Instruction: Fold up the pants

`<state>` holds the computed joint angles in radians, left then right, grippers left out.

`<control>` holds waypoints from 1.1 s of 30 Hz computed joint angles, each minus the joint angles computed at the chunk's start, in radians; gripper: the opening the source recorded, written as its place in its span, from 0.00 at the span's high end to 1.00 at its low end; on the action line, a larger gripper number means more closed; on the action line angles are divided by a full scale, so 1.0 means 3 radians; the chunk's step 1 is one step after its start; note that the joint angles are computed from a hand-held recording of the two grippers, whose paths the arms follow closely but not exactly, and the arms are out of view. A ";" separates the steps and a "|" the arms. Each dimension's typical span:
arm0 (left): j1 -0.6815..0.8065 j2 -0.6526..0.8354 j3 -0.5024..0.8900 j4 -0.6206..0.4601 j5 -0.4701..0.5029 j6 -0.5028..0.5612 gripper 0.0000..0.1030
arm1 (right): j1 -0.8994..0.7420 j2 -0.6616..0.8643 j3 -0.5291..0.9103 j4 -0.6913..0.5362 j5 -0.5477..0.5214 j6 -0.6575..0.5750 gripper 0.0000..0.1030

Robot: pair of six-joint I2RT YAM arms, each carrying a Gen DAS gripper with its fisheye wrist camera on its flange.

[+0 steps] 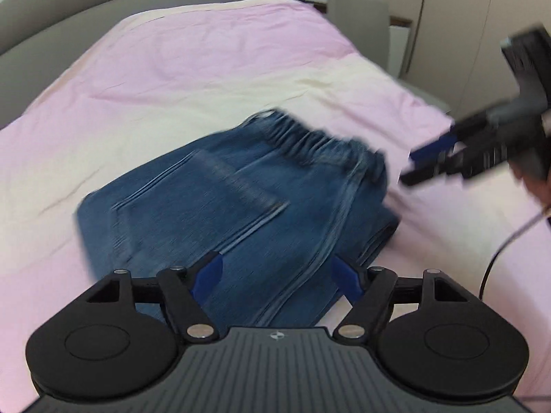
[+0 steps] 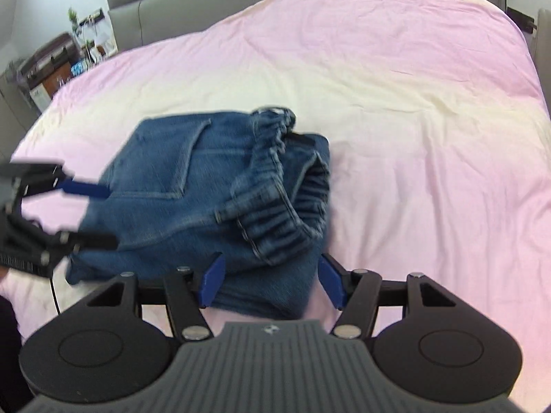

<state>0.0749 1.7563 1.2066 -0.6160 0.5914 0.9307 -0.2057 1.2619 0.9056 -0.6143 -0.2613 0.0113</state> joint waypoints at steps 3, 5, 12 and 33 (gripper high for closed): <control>0.0317 0.0026 -0.0049 -0.0027 -0.0105 0.0168 0.18 | 0.0137 0.0223 0.0202 0.0058 0.0123 0.0188 0.44; 0.0459 0.0039 -0.0140 0.0051 -0.0174 0.0243 0.17 | 0.0229 0.0361 0.0315 0.0095 0.0258 0.0253 0.44; 0.0631 0.0289 -0.0262 0.0284 -0.0311 0.0226 0.26 | 0.0329 0.0834 0.0644 0.0220 0.0460 0.0518 0.44; 0.0889 0.0595 0.0212 -0.0143 -0.0214 0.0087 0.73 | 0.0627 0.0471 0.0723 0.0178 0.0741 0.0742 0.98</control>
<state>0.3415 1.9348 1.2702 -0.6588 0.5273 0.9569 -0.0176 1.4031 1.1225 -0.5609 -0.0389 0.2340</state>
